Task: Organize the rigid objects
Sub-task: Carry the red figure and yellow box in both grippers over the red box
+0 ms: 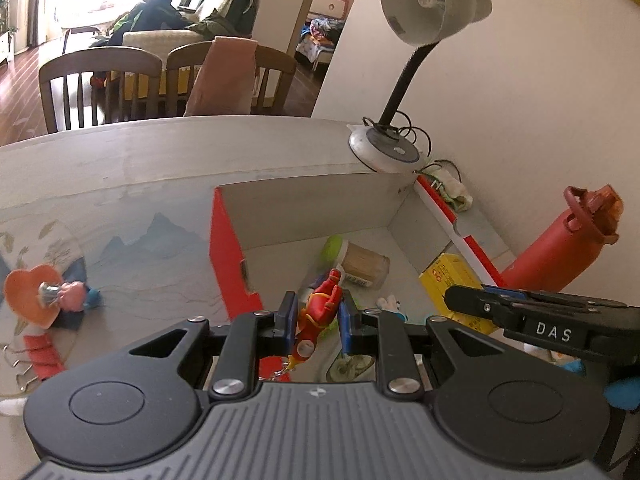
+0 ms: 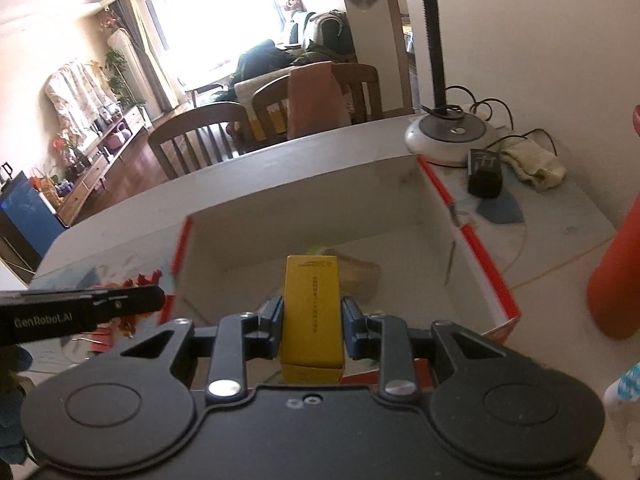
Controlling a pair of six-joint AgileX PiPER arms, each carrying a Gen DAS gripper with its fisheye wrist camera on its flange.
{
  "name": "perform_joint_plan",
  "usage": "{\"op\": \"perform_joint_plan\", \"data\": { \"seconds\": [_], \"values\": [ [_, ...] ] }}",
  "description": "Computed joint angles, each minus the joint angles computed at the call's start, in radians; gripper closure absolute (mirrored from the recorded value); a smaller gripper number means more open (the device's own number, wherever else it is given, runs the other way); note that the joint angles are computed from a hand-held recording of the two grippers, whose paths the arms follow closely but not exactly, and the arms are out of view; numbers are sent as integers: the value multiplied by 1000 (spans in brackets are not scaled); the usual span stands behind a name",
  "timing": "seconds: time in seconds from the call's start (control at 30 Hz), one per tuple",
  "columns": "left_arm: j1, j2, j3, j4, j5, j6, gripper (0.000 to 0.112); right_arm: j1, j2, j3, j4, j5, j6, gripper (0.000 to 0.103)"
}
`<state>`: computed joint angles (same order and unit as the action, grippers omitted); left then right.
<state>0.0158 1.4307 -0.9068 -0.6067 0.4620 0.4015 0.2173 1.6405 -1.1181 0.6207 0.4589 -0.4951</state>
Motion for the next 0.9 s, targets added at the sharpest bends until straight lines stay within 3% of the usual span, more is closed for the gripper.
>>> {"op": "perform_joint_plan", "data": {
  "seconds": [0.4,0.9],
  "values": [
    [-136,174,-180,281,-51,-303,92,-44,127,-92,-59,-20,-26,75],
    [-189,344,-257,306,24,-305,92,-8,254,-166,-198,-9,-24,75]
  ]
}}
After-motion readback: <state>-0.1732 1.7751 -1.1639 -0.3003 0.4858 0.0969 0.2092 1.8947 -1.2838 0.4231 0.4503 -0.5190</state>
